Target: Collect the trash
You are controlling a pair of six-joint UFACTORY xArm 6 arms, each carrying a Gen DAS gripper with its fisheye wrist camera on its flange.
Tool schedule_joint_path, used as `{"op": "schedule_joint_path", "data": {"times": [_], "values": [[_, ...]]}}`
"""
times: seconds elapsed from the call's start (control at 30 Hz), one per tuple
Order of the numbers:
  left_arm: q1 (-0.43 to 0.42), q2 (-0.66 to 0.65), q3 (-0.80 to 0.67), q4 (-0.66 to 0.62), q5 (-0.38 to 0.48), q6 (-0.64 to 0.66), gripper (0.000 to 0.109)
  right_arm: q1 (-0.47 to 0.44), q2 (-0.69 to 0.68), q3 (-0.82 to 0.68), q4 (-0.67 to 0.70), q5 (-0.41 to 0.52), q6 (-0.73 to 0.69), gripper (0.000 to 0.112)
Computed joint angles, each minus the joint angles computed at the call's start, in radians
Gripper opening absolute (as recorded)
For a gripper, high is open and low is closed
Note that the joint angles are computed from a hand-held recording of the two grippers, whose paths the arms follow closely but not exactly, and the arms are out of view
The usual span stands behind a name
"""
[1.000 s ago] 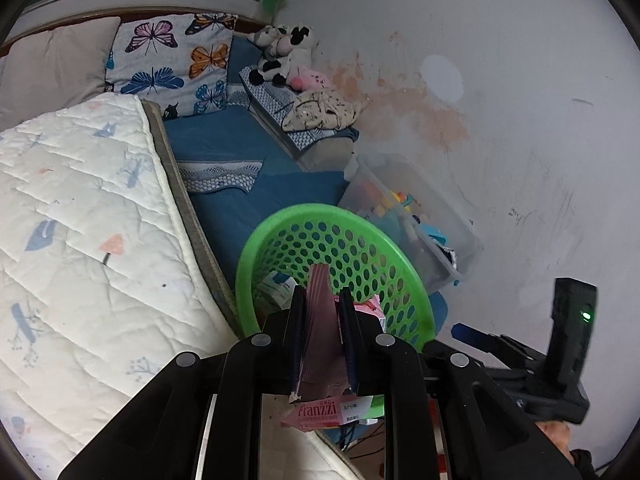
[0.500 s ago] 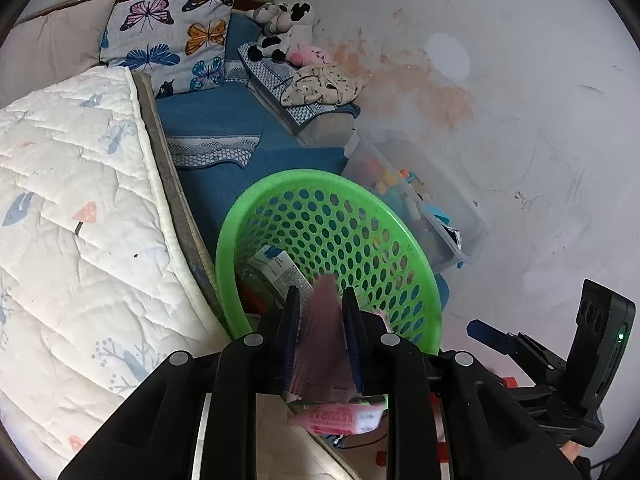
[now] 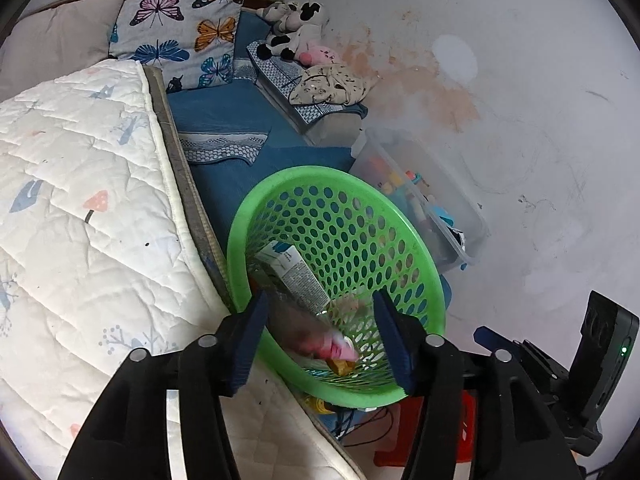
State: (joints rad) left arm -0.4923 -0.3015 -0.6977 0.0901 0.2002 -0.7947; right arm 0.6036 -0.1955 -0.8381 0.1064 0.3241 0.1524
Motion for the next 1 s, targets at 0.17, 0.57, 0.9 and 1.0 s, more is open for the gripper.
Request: {"op": "schedule_joint_path", "data": {"times": [0.17, 0.57, 0.9, 1.0], "values": [[0.008, -0.036, 0.012, 0.109, 0.029, -0.094, 0.064, 0.009, -0.024, 0.019, -0.025, -0.005, 0.030, 0.085], [-0.022, -0.227, 0.065, 0.493, 0.235, -0.372, 0.090, 0.063, -0.076, 0.078, -0.099, -0.044, 0.096, 0.088], [-0.100, -0.470, 0.166, 0.622, 0.468, -0.487, 0.094, 0.138, -0.125, 0.119, -0.186, -0.060, 0.181, 0.089], [-0.133, -0.546, 0.196, 0.637, 0.533, -0.518, 0.095, 0.165, -0.135, 0.120, -0.268, -0.056, 0.244, 0.089]]}}
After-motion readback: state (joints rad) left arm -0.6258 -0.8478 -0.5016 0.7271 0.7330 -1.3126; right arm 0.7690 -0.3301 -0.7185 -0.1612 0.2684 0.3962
